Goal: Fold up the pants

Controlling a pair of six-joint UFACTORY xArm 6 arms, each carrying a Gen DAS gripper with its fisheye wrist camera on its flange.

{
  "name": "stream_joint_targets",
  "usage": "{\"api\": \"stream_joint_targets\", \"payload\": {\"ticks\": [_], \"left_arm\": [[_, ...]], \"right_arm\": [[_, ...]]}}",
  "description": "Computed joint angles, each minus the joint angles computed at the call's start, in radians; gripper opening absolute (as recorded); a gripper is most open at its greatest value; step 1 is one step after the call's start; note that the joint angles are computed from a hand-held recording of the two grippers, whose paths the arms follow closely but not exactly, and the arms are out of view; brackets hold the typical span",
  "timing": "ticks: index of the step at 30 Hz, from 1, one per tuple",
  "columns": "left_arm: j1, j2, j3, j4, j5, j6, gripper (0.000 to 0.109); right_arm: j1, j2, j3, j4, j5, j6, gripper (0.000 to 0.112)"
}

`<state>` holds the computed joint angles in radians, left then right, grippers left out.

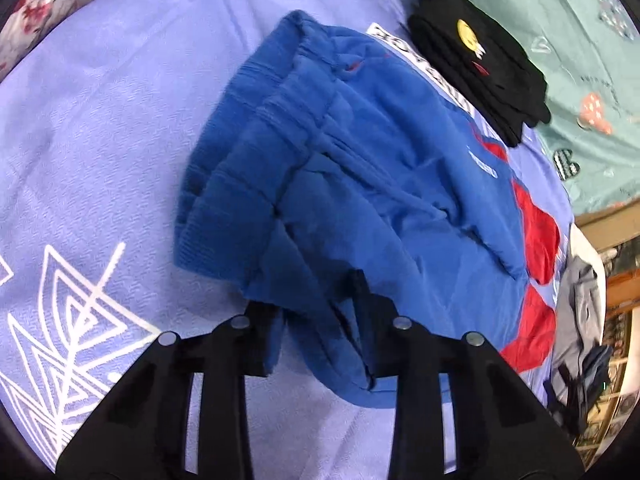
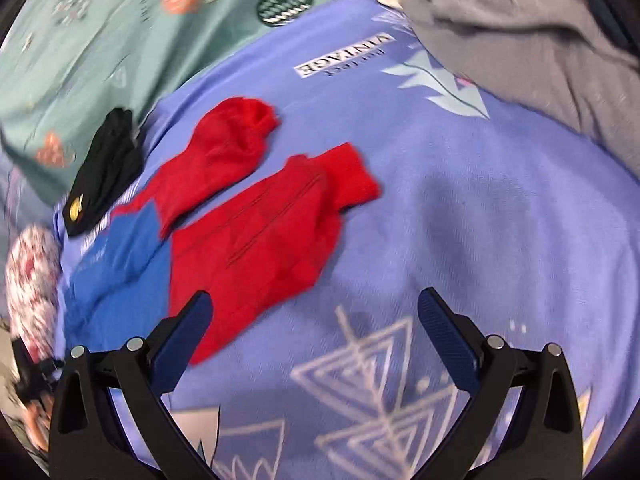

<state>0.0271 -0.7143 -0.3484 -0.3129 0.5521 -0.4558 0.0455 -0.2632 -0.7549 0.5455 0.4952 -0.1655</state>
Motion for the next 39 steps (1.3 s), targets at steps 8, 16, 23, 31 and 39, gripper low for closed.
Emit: {"api": "stream_joint_targets", "payload": {"ticks": [8, 16, 23, 31, 39], "left_arm": [[-0.010, 0.019, 0.005, -0.053, -0.039, 0.039, 0.031], [-0.016, -0.037, 0.024, -0.043, -0.078, 0.038, 0.010], [0.001, -0.267, 0.039, 0.099, -0.031, -0.066, 0.008], [0.078, -0.451, 0.130, 0.114, 0.151, -0.059, 0.016], [0.239, -0.586, 0.220, 0.156, 0.301, -0.189, 0.065]], "right_arm": [[0.007, 0.208, -0.178, 0.108, 0.084, -0.071, 0.087], [-0.011, 0.254, -0.232, 0.244, 0.095, -0.118, 0.014], [0.035, 0.017, -0.117, 0.067, 0.024, -0.109, 0.013], [0.033, -0.164, 0.062, -0.114, 0.084, -0.005, 0.030], [-0.011, -0.192, 0.151, -0.159, 0.036, 0.055, 0.073]]}}
